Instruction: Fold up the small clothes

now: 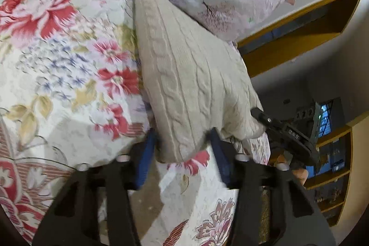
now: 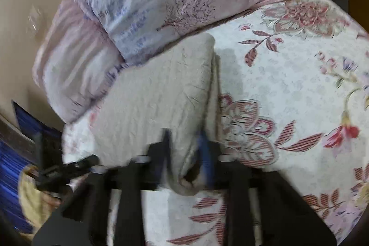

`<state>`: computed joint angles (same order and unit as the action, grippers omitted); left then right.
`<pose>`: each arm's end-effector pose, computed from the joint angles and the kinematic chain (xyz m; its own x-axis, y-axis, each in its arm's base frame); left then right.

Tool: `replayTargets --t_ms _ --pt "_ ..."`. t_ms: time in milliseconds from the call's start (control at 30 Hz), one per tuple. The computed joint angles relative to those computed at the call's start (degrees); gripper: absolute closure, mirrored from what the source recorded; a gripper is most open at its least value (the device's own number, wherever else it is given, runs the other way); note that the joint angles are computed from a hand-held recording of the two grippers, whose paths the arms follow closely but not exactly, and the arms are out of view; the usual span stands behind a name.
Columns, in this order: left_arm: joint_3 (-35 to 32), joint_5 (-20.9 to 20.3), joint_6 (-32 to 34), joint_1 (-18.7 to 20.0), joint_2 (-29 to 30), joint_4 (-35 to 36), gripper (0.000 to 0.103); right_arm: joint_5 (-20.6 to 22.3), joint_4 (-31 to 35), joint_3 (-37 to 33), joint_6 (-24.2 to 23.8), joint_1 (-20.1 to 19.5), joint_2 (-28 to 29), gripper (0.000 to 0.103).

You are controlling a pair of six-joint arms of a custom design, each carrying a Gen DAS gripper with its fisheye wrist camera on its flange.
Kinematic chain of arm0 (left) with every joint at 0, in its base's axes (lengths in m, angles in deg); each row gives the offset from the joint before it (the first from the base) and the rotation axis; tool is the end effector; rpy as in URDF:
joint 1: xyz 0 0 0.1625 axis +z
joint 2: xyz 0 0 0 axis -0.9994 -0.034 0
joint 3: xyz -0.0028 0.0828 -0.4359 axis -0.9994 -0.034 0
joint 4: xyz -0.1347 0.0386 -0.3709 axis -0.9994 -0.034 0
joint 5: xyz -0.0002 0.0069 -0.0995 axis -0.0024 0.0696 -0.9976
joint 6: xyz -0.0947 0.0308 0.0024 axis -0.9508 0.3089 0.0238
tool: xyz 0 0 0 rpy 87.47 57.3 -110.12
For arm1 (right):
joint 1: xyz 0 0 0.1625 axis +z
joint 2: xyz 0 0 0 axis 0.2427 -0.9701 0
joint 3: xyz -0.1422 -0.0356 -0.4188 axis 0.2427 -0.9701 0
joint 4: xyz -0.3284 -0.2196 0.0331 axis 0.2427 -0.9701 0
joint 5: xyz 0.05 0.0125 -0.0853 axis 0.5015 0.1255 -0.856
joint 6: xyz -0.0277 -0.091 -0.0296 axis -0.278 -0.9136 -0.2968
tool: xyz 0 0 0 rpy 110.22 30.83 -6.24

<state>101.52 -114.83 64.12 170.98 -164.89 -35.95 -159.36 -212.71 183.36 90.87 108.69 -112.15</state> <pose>0.0618 -0.5160 0.4036 -0.9479 0.3163 0.0386 0.2983 0.9235 -0.2413 0.3926 -0.4679 0.0723 -0.9478 0.1806 0.2627 -0.0038 0.8176 -0.5758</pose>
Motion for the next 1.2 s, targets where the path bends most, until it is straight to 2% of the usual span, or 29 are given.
replayTargets --t_ms 33,100,133,200,267,333,467,533,567,600,633,667,700,733,800,833,933,1033,1067,1100,1133,1200 --pt "0.14 0.53 0.19 -0.19 -0.04 0.0 0.074 -1.73 -1.98 -0.02 -1.07 0.67 0.11 0.091" --pt "-0.03 0.37 1.25 -0.19 -0.24 0.07 0.084 -6.11 -5.79 -0.76 -4.82 2.43 0.55 0.092" --pt "-0.19 -0.03 1.54 -0.05 -0.34 0.28 0.085 -7.92 -6.06 -1.34 -6.26 3.03 0.75 0.092" --pt "-0.22 -0.6 2.74 0.05 -0.88 0.64 0.087 -11.21 -3.01 -2.74 -7.71 3.59 1.16 0.092" --pt "0.44 0.42 3.62 -0.28 -1.59 0.62 0.088 -13.52 3.59 -3.58 -5.47 3.07 1.44 0.092" --pt "0.69 1.3 3.61 -0.12 -1.42 0.82 0.088 -13.22 8.9 -2.9 -1.5 1.48 1.51 0.092" --pt "0.05 1.45 2.95 0.17 -0.68 1.46 0.087 -9.93 4.93 -0.3 -0.29 0.04 0.72 0.092" --pt "-0.52 1.62 2.91 -0.16 -0.59 2.4 0.082 -8.76 6.3 -0.28 0.05 -0.33 -0.06 0.09" --pt "-0.69 1.63 2.91 -0.19 -0.8 2.78 0.077 -8.03 6.41 -0.1 0.34 -0.51 -0.68 0.084" --pt "-0.74 1.64 2.68 -0.32 -0.95 2.7 0.062 -7.1 5.02 0.42 0.56 -0.78 -1.24 0.068" --pt "-0.99 1.43 2.43 -0.52 -0.83 2.45 0.05 -6.61 3.96 0.79 1.39 -0.71 -1.74 0.059" --pt "-1.12 1.06 1.99 -0.71 -0.74 1.2 0.032 -5.7 1.44 1.33 1.66 -0.91 -2.1 0.045" --pt "-1.0 0.93 1.49 -0.82 -0.84 -0.57 0.026 -3.33 -3.33 2.45 1.33 -1.73 -2.62 0.041" --pt "-1.1 0.95 1.11 -0.95 -0.75 -1.92 0.025 -1.22 -5.7 2.85 1.63 -2.5 -2.83 0.041" --pt "-2.09 0.98 -0.35 -1.29 0.15 -3.68 0.021 2.66 -7.42 2.48 2.34 -4.41 -2.86 0.041" --pt "-2.55 1.32 -1.13 -1.51 0.77 -4.52 0.02 3.29 -7.03 1.99 2.6 -5.02 -2.76 0.041" --pt "-3.05 4.5 -2.55 -2.71 2.44 -6.54 0.019 5.17 -4.6 -0.69 2.85 -6.91 -1.37 0.042" --pt "-3.28 6.81 -3.52 -3.23 3.85 -7.72 0.019 6.3 -2.31 -3.18 2.52 -7.94 0.19 0.047" --pt "-3.6 6.88 -3.72 -3.12 4.58 -7.86 0.019 6.23 -0.86 -4.6 2.17 -8.14 1.09 0.058" --pt "-3.77 7.1 -4.0 -3.1 5.08 -7.96 0.019 6.23 -0.28 -5.34 1.57 -8.31 1.62 0.077" --pt "-3.95 7.37 -4.33 -3.15 5.72 -8.3 0.019 5.05 0.15 -6.39 0.38 -8.0 2.33 0.082" --pt "-3.65 7.37 -4.19 -3.09 6.11 -9.08 0.019 0.08 -3.13 -8.48 -6.64 -5.75 4.06 0.092"
